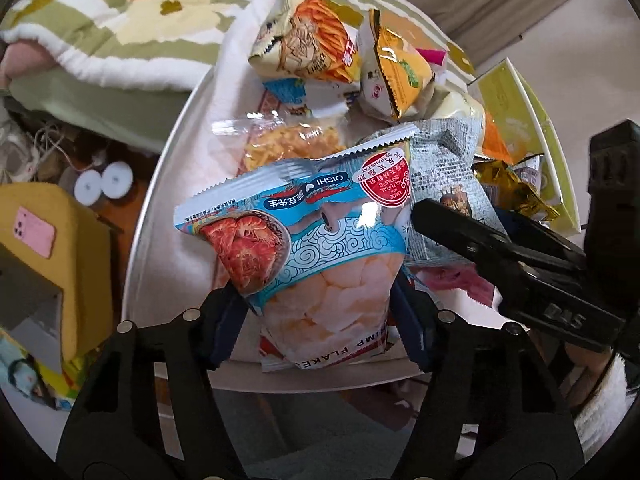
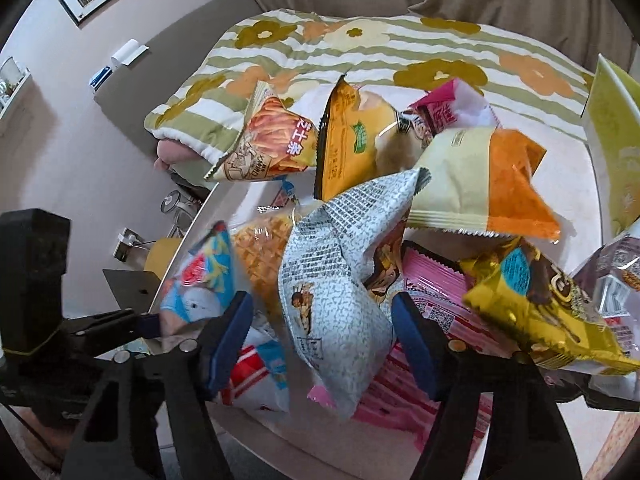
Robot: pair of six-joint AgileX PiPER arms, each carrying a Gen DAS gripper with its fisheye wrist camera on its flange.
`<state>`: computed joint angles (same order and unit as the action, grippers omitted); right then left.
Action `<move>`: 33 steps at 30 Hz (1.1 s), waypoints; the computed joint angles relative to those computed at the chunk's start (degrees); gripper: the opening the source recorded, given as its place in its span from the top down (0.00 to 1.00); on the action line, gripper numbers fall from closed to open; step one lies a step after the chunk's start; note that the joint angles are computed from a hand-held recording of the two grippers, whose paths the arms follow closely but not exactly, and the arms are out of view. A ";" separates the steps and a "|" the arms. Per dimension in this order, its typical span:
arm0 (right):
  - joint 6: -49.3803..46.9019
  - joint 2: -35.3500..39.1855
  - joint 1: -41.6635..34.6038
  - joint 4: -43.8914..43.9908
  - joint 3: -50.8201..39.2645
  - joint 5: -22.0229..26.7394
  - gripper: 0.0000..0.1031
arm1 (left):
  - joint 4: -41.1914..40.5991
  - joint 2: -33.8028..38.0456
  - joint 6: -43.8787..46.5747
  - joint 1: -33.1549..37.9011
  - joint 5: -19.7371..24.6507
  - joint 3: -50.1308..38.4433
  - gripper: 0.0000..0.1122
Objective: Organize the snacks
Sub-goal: 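Grasp the blue shrimp-flake bag with the left gripper while the right grasps the grey printed bag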
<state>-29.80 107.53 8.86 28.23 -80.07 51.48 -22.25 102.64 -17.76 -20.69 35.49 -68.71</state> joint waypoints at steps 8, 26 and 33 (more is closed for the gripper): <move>-0.72 -0.22 -0.34 -0.23 0.04 -0.02 0.62 | 3.73 -2.98 -4.27 -0.47 -1.03 2.39 0.44; -16.76 -16.16 -16.95 14.60 0.68 8.41 0.63 | 33.26 -6.13 -28.72 -14.01 12.56 -18.84 0.44; -19.55 -16.03 -30.34 16.98 -7.17 15.04 0.63 | 35.93 7.79 -27.92 -20.29 21.86 -45.48 0.44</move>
<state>-49.35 91.50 -21.48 45.21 -87.23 66.52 13.69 110.44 -45.68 -40.98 57.35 -114.19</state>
